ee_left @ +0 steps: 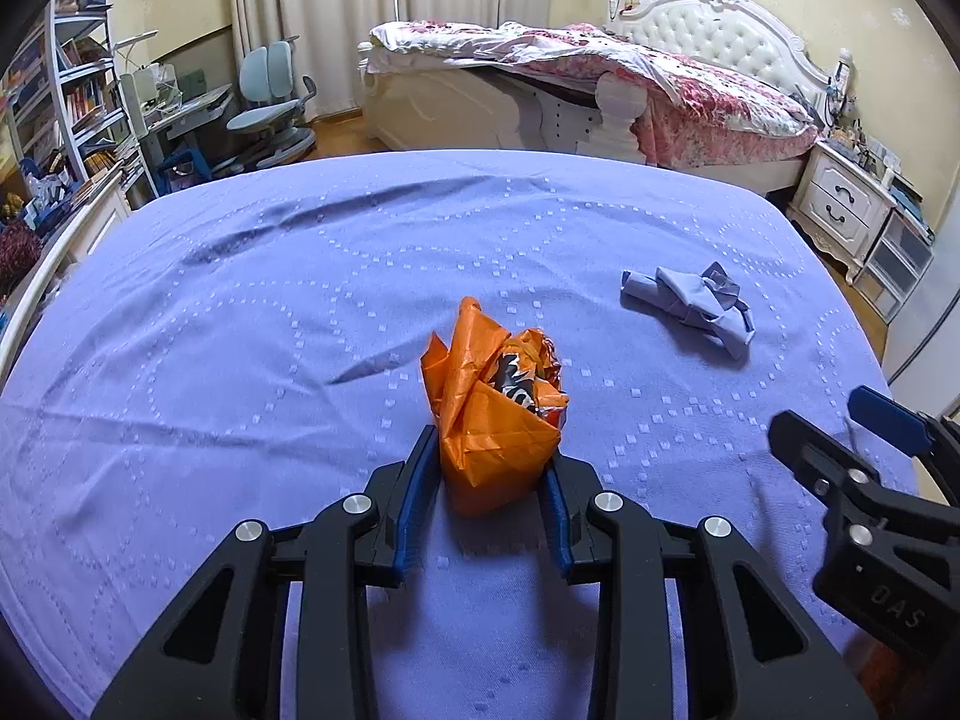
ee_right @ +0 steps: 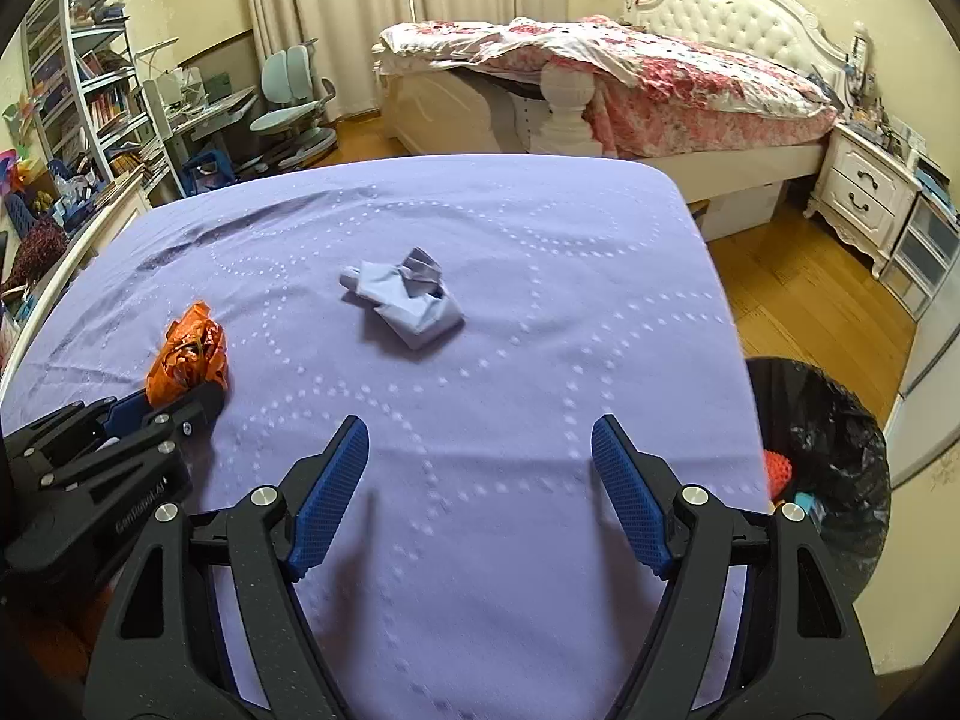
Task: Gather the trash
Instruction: 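Return to the table and grasp the orange bag bundle with the left tool, then grasp the pale blue crumpled cloth with the right tool while the left holds the bag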
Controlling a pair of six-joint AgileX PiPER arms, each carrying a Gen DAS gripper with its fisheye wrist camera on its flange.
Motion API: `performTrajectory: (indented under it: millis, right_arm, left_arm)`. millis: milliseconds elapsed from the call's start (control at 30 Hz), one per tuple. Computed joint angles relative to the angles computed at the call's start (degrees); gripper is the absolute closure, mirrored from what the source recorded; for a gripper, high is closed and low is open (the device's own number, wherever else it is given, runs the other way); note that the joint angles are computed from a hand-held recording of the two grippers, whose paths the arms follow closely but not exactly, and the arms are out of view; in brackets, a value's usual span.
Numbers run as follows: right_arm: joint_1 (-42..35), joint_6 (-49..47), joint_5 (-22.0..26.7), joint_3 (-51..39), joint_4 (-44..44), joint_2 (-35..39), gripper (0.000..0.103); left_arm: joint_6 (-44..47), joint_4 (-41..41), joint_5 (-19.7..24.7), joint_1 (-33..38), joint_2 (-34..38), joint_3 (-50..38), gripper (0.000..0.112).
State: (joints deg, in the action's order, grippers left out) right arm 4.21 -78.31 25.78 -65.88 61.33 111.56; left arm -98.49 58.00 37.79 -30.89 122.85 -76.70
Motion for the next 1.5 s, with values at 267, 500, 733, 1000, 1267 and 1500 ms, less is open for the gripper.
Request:
performTrajectory:
  millis: [267,500,733,1000,1267,1500]
  right_arm:
    - [5.03,13.39,-0.13,-7.05,-10.72,3.67,0.028]
    - [8.78,22.73,-0.33,-12.73,-18.1,6.99,0.03]
    - [9.89,24.87,-1.98,-14.07,-20.68,8.2,0.051]
    - [9.0,22.93,-0.52,-13.93,-19.52,7.59,0.054]
    - [7.41,16.03,-1.33,-7.36,-14.08,3.68,0.055]
    - [4.38,7.0,-1.41,-1.11,-7.04,0.17,0.055]
  left_arm:
    - [0.01,0.86,-1.69,2.84,-0.85,1.38,0.079]
    - [0.56,1.12,-2.58,4.7,-1.02,1.7,0.079]
    - [-0.21,1.97,-3.46,5.16,-1.56,2.72,0.079]
    - [-1.82,3.56,-3.59,4.44,-2.56,4.18,0.079]
    - [-4.68,4.81,-2.72,1.73,-3.45,5.84,0.079]
    - [-7.05,5.26,-1.78,-1.06,-3.98,6.7,0.079]
